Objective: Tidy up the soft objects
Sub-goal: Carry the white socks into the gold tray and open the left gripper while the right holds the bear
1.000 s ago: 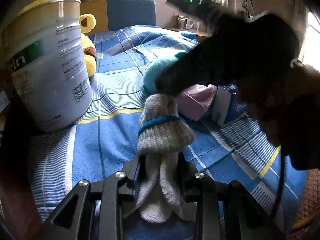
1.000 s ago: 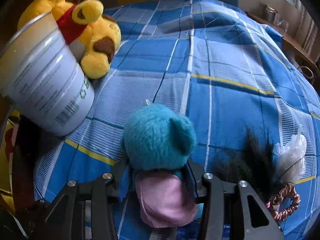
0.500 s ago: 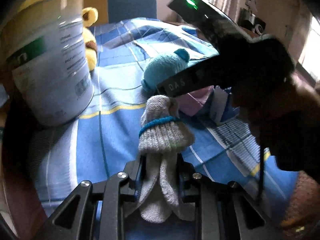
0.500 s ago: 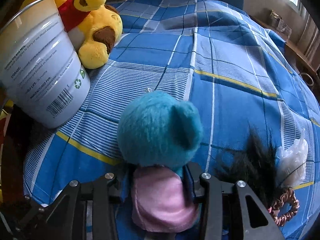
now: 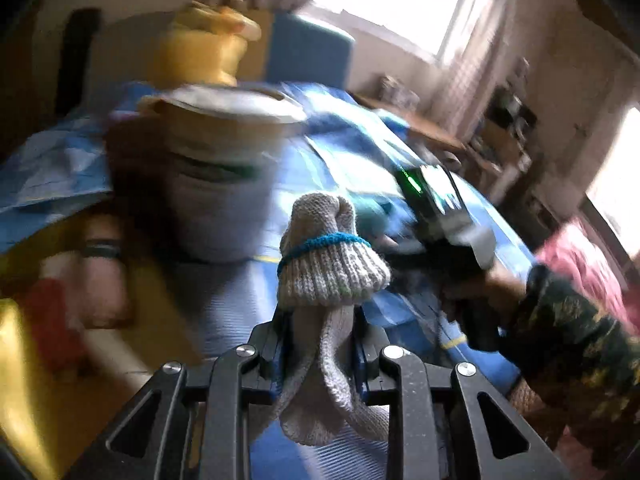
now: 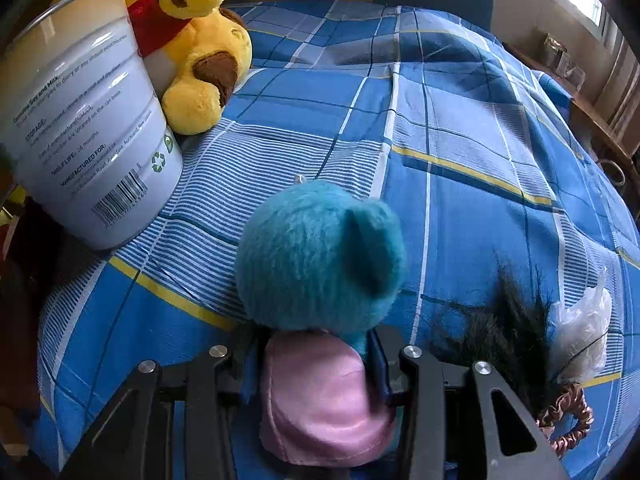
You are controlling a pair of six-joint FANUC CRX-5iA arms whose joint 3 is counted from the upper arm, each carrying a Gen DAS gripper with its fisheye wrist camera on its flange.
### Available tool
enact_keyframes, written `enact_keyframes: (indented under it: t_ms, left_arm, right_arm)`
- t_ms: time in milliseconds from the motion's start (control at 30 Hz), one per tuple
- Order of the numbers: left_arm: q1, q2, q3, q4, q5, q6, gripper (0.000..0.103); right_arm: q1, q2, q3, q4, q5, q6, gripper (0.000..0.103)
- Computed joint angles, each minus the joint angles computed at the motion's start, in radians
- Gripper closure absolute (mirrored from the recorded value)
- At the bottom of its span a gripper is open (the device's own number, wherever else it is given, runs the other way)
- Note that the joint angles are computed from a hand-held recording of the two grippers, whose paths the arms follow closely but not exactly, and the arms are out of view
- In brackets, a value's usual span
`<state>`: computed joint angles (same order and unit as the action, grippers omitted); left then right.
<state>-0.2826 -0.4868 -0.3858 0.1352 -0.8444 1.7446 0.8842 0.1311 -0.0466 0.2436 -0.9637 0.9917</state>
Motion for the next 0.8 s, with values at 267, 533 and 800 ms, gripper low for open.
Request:
enact_keyframes:
  t_ms: [267,533,800]
  left_arm:
    - [0.458,-0.208,-0.080,0.046,-0.216,-0.076,0.076]
    - [0.696,-0.132,-0.109,0.066,-0.308,-0.133,0.075]
    - [0.684,-0.048,-0.095,-0.018,-0.261,-0.095,0.054]
  right_arm:
    - [0.019,-0.011,-0.027,0.050,0.005,-0.034,0.060]
    - [0.027,-0.020,-0.044,0.070,0.012,-0.056,0.060]
    - [0.028,-0.024,-0.056,0.079,0.026,-0.062,0.060]
